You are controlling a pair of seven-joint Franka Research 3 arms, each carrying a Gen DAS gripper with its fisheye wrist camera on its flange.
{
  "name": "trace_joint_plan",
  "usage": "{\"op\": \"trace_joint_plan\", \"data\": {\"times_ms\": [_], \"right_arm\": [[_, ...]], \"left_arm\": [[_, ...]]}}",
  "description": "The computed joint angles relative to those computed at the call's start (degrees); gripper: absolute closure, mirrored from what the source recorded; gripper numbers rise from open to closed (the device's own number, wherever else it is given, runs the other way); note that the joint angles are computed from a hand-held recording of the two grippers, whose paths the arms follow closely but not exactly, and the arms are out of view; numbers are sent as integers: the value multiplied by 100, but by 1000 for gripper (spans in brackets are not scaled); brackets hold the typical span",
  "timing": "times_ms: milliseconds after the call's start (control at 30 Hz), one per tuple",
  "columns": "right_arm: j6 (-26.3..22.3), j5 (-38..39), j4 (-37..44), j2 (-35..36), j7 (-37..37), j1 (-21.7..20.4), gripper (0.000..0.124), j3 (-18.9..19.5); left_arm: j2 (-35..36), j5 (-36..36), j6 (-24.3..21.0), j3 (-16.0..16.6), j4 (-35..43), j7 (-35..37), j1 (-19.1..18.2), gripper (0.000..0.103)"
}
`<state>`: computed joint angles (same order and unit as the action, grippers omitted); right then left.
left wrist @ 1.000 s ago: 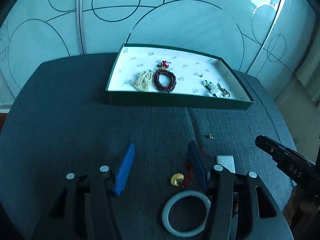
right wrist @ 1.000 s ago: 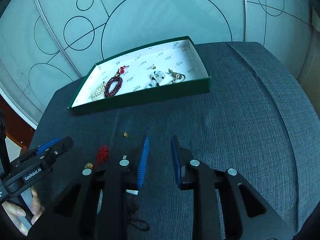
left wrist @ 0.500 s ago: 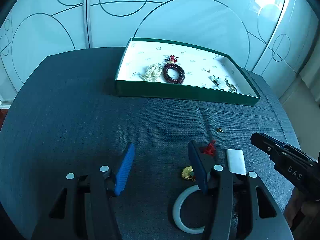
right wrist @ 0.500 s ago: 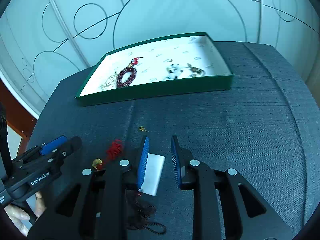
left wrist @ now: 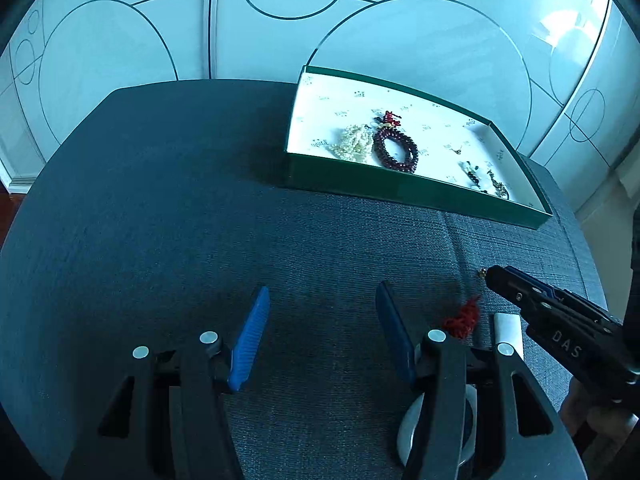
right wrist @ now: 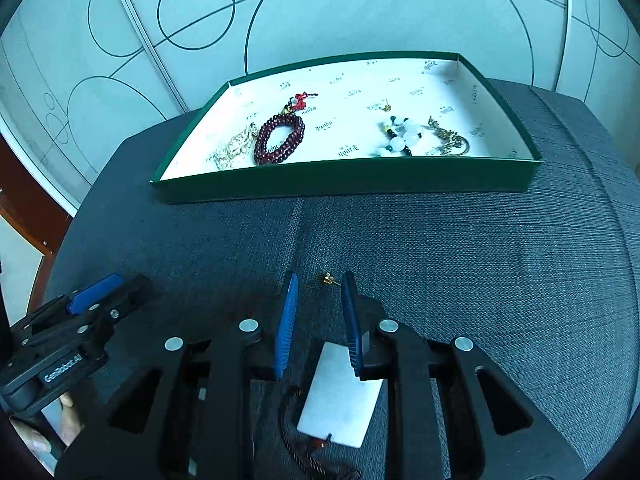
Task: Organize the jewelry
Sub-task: 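Grasp the second gold stud earring with the right tool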
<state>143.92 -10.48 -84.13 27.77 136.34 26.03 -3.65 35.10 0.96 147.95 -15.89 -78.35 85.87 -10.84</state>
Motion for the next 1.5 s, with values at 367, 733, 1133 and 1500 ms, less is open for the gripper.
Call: {"op": "trace_joint_plan", "data": {"times_ms": [367, 733, 1133, 1500], "right_arm": [[-248, -178, 361, 299, -41, 79, 117, -119], [-188, -461, 182, 174, 111, 145, 124, -194], [-10, -902, -600, -415, 638, 94, 124, -214], [203, -333, -106, 4, 154, -54, 122, -24]], "left_arm": [[100, -63, -83, -23, 141, 10, 22, 48], [97, -92, -72, -62, 126, 110, 11, 48], [41, -165, 35, -189, 36, 423, -45, 48], [42, -217, -19, -142, 44, 416, -54, 48]]}}
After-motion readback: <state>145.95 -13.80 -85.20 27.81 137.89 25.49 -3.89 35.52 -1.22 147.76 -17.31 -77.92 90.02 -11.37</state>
